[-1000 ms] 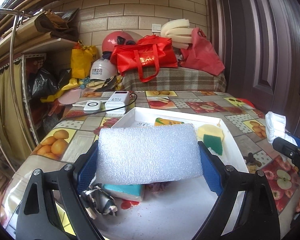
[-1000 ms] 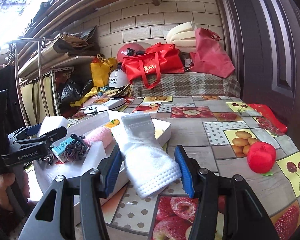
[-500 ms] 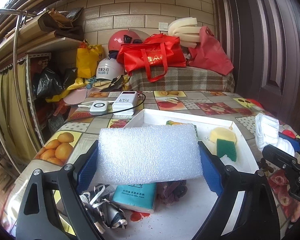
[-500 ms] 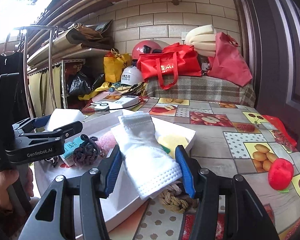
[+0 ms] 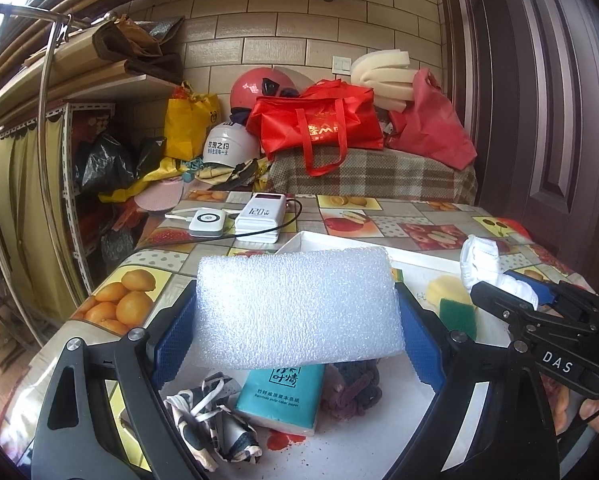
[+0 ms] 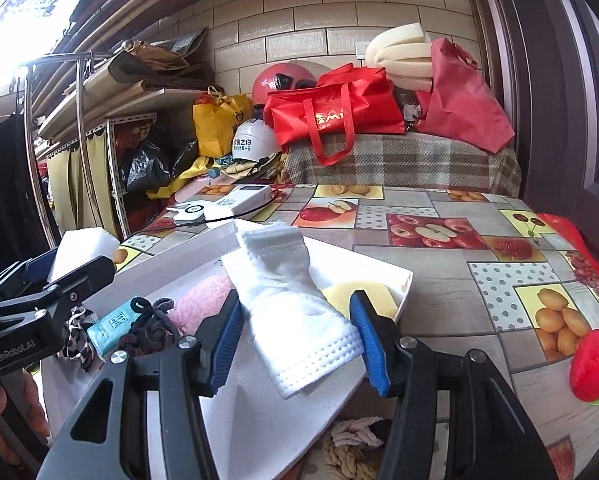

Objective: Organize soft objects
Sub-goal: 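Carry the foam block and white towel above the white box with both tools, then lower and release the foam block into the box with left tool while right tool releases towel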

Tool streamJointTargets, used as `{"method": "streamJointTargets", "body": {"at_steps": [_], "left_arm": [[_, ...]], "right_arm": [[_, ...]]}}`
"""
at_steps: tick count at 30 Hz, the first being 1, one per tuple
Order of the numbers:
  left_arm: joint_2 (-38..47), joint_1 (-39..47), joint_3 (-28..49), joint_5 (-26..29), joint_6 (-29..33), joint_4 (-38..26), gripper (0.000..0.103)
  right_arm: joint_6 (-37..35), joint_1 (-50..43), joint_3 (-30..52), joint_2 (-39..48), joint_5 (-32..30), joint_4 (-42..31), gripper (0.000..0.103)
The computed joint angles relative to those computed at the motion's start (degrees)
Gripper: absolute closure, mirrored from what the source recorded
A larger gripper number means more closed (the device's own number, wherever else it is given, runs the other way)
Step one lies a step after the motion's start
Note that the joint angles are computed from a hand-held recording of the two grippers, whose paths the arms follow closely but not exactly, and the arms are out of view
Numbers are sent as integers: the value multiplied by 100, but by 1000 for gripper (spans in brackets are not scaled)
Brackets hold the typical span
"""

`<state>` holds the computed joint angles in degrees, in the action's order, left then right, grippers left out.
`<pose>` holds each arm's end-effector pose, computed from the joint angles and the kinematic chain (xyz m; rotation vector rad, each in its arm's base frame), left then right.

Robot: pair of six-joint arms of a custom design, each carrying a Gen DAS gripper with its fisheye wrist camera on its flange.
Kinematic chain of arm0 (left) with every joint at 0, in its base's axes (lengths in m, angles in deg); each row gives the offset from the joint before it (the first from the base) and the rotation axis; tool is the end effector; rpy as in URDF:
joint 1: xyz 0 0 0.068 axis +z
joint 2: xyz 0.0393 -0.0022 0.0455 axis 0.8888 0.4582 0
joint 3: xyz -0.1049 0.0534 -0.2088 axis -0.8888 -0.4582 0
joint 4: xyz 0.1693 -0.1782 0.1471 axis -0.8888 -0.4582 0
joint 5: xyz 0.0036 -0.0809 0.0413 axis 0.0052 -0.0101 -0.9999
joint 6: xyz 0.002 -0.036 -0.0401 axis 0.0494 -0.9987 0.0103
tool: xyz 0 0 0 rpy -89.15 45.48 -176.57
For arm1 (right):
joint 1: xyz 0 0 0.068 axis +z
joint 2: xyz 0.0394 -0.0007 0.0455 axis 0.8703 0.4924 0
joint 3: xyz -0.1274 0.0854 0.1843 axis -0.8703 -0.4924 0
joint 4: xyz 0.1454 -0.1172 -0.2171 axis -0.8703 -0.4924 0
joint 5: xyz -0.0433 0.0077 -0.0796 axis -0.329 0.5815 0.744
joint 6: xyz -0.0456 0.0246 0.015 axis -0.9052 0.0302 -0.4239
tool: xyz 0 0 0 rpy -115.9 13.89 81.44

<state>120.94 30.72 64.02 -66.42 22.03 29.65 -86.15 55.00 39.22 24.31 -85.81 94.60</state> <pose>0.2093 -0.1026 0.1403 -0.2891 1.8898 0.1054 0.2859 -0.0068 0.1234 -0.5394 1.9197 0.3984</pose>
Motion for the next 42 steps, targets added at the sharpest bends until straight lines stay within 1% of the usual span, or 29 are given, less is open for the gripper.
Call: {"method": "streamJointTargets", "body": {"at_steps": [2, 5, 7, 8, 9, 11, 12, 13, 15, 21, 28, 30, 36, 42], "left_arm": [[100, -17, 75, 27, 17, 28, 11], [554, -3, 348, 266, 3, -29, 11], [920, -87, 572, 188, 78, -120, 11], [1002, -156, 627, 25, 92, -144, 11], [1018, -225, 620, -154, 106, -109, 11], [934, -278, 513, -324, 118, 8, 10], [868, -266, 455, -342, 78, 36, 6], [806, -226, 409, -318, 14, 25, 0], [674, -131, 316, -215, -98, 12, 0], [386, -99, 112, -219, -249, 65, 0], [301, -125, 51, -277, -289, 93, 0], [296, -86, 62, -237, -349, 19, 0], [214, -73, -2, -229, -375, 49, 0], [178, -103, -42, -227, -281, 116, 0]], "right_arm": [[-24, 96, 0, 5, 46, 40, 48], [-163, 295, -61, -64, 208, 97, 48], [-296, 398, -44, -78, 287, 3, 48], [-359, 427, 6, -43, 292, -75, 47], [-371, 434, 65, 4, 329, -140, 45], [-321, 409, 163, 88, 336, -232, 35], [-262, 381, 180, 116, 359, -215, 25], [-202, 340, 192, 125, 354, -213, 20], [-167, 270, 195, 137, 236, -189, 17], [-185, 335, 1, -45, 307, -9, 12], [15, 242, 34, 62, 274, 161, 0], [21, 178, 15, 67, 127, 212, 0], [-81, 249, -415, -283, 100, 671, 0], [69, 126, -415, -209, -79, 851, 0]]}}
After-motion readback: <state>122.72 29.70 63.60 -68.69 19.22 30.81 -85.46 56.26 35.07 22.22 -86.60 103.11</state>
